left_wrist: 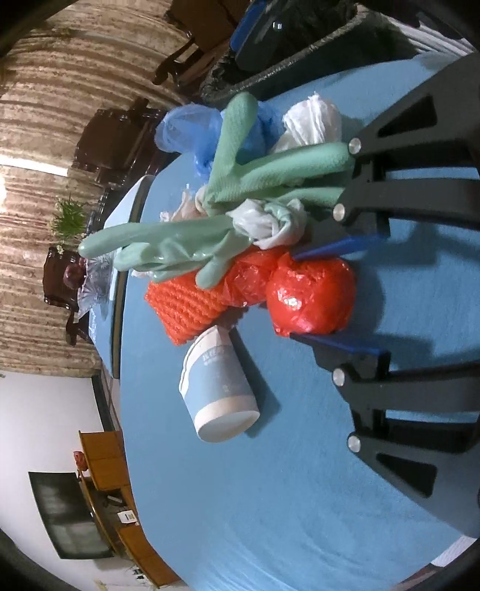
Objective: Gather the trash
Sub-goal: 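Grasp the red plastic bag with the left gripper while the right gripper grasps the blue bag, then carry both plastic bags over the bin and open both grippers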
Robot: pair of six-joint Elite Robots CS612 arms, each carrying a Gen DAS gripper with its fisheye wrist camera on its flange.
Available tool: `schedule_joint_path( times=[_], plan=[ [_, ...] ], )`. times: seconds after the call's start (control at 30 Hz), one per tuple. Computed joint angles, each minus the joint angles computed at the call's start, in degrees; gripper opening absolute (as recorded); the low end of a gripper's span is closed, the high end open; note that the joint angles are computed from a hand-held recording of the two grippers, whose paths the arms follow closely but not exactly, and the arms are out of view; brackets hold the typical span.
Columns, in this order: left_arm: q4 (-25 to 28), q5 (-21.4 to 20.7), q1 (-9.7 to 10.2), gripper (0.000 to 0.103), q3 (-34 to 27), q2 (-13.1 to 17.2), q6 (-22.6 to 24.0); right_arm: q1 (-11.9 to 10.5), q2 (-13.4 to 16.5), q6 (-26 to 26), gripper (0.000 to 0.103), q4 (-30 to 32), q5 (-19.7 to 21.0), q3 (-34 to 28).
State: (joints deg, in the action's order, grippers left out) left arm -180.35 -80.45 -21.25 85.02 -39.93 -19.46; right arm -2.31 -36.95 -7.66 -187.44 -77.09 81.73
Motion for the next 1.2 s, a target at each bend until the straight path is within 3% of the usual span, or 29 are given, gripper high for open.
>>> schedule_joint_path(
  times=[0.17, 0.37, 0.57, 0.67, 0.7, 0.93, 1.2],
  plan=[
    [-3.08, 2.59, -0.25, 0.033, 1.39, -0.99, -1.66, 0.25, 0.79, 0.57, 0.062, 1.31, -0.96, -1.66],
    [-7.33, 7.10, -1.15, 0.033, 2.94, -2.06, 1.97, 0.72, 2.03, -0.92, 0.059, 3.27, -0.26, -3.67],
    [-6.71, 7.71, -1.19, 0.033, 2.98, -2.32, 2.65, 1.10, 3.53, -0.85, 0.059, 6.06, -0.10, -6.16],
    [-6.10, 7.90, -1.25, 0.033, 2.71, -2.31, 2.36, 1.02, 3.82, -2.05, 0.045, 8.36, 1.59, -7.01],
    [-5.75, 7.91, -1.28, 0.033, 2.52, -2.31, 2.27, 0.90, 3.86, -2.55, 0.035, 9.93, 2.97, -7.40],
    [-5.09, 8.11, -1.12, 0.033, 2.35, -2.38, 1.67, 0.45, 2.99, -2.55, 0.004, 11.09, 5.37, -6.59],
    [-5.69, 9.38, -1.70, 0.033, 1.98, -2.94, 2.70, -0.52, 1.49, -0.40, 0.002, 8.11, 8.02, -5.10]
  ],
)
